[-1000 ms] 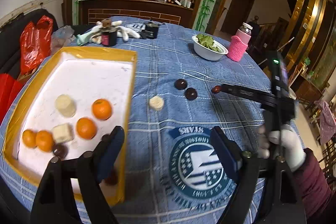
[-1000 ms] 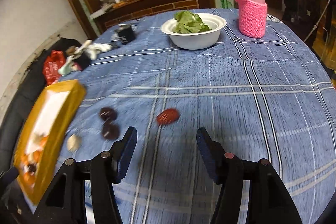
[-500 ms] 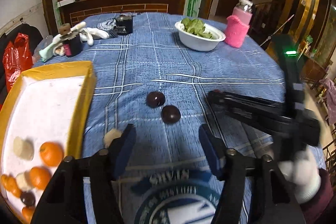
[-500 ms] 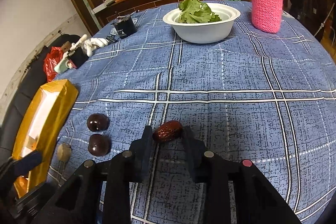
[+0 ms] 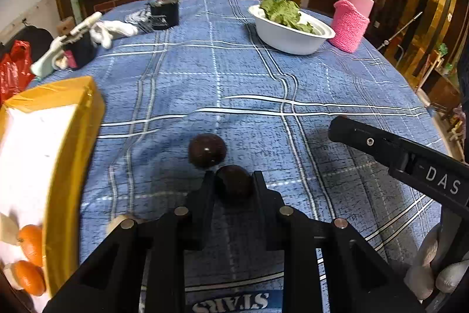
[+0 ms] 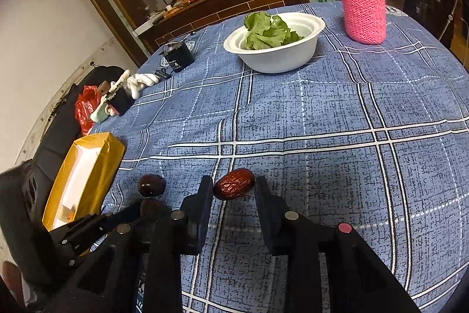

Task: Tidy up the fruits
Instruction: 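Grasp a red date with the right tool while the left tool grasps a dark plum, then lower the date and plum into the white tray and open both tools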

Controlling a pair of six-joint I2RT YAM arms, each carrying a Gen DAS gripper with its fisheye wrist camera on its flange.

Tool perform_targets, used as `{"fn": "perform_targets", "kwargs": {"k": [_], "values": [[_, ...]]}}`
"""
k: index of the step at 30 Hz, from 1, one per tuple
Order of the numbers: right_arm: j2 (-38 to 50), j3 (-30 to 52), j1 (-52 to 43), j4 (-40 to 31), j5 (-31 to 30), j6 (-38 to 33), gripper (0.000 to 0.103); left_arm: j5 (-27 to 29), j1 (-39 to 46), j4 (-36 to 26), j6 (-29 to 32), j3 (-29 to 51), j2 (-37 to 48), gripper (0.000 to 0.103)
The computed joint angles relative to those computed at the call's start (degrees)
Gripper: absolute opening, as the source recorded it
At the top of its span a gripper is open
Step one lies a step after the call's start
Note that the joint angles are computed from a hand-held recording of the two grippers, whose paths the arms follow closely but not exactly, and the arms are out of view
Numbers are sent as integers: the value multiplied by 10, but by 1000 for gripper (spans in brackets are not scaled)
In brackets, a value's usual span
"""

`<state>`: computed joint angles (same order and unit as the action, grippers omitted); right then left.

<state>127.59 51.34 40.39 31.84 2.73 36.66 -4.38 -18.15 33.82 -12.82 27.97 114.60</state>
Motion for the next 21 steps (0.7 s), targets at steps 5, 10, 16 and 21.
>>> {"fn": "perform_targets", "kwargs": {"k": [5, 10, 16, 21], "values": [[-5, -7, 4, 7, 11, -3, 32, 28, 33, 16, -18, -79, -97, 24], [-5, -15, 9, 17, 20, -3, 32, 69, 116, -19, -8, -184, -270, 24], [-6, -14, 39, 12, 61, -6, 32, 175, 349, -155, 91, -248, -473, 24], [-49, -49, 100, 26, 80, 15, 32, 293, 562, -175, 201, -243, -443, 24]]}}
